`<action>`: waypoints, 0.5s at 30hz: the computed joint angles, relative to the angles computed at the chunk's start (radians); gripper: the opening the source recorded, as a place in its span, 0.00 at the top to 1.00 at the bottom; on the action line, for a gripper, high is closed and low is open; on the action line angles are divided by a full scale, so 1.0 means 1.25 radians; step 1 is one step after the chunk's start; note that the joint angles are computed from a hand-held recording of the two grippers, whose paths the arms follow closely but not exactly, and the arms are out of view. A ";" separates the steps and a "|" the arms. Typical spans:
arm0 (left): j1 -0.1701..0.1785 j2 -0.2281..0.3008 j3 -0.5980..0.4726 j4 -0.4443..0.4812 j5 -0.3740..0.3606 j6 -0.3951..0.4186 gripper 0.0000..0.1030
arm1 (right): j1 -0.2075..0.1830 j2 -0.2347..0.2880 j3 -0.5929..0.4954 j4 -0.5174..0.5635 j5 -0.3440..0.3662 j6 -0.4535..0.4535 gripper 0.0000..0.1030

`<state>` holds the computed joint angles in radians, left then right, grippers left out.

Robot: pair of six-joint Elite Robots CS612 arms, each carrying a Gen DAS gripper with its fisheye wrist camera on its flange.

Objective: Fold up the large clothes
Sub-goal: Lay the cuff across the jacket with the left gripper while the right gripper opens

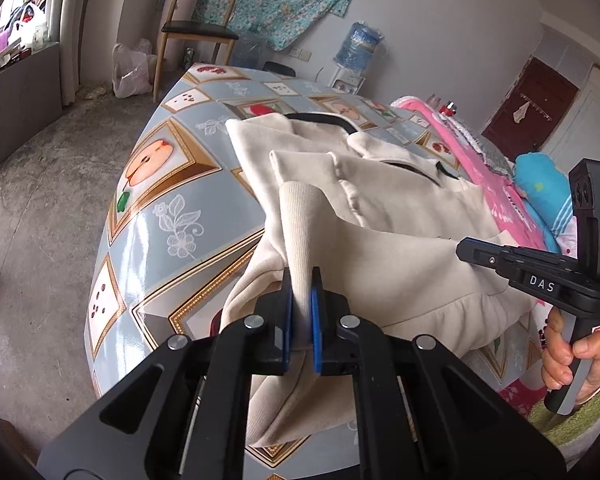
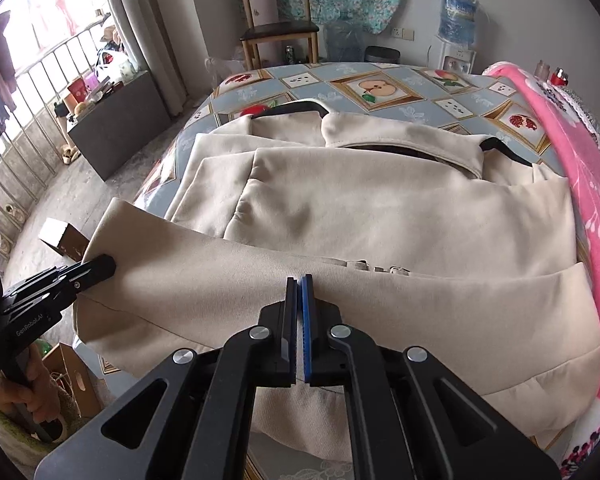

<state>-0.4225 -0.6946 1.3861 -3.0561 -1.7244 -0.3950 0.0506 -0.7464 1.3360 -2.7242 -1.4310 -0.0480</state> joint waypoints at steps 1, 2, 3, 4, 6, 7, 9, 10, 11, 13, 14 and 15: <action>-0.001 0.003 -0.004 0.013 0.007 0.000 0.93 | 0.002 0.009 -0.008 0.001 -0.005 -0.008 0.98; -0.004 0.006 -0.008 0.030 0.023 0.006 0.93 | 0.004 0.016 -0.013 0.003 -0.011 -0.015 0.98; -0.007 0.008 -0.011 0.044 0.040 0.012 0.92 | 0.006 0.025 -0.020 0.010 -0.018 -0.021 0.98; -0.011 0.010 -0.014 0.055 0.056 0.019 0.92 | 0.007 0.033 -0.027 0.021 -0.021 -0.024 0.98; -0.015 0.010 -0.017 0.070 0.079 0.029 0.90 | 0.002 0.034 -0.023 0.014 -0.003 -0.020 0.98; -0.016 0.009 -0.018 0.075 0.084 0.033 0.90 | -0.004 0.029 -0.020 0.022 0.020 -0.016 0.98; -0.019 0.007 -0.021 0.090 0.098 0.036 0.90 | -0.020 0.013 0.001 0.010 0.058 0.007 0.98; -0.021 0.006 -0.022 0.096 0.106 0.039 0.90 | -0.027 0.004 0.012 0.003 0.066 0.015 0.97; -0.023 0.005 -0.021 0.100 0.116 0.044 0.90 | -0.036 -0.004 0.019 0.009 0.074 0.025 0.91; -0.029 0.003 -0.020 0.107 0.143 0.056 0.90 | -0.054 -0.014 0.030 0.020 0.087 0.042 0.80; -0.033 0.002 -0.019 0.109 0.158 0.062 0.90 | -0.059 -0.015 0.031 0.025 0.085 0.043 0.75; -0.036 0.001 -0.018 0.111 0.171 0.067 0.90 | -0.062 -0.015 0.030 0.032 0.082 0.040 0.72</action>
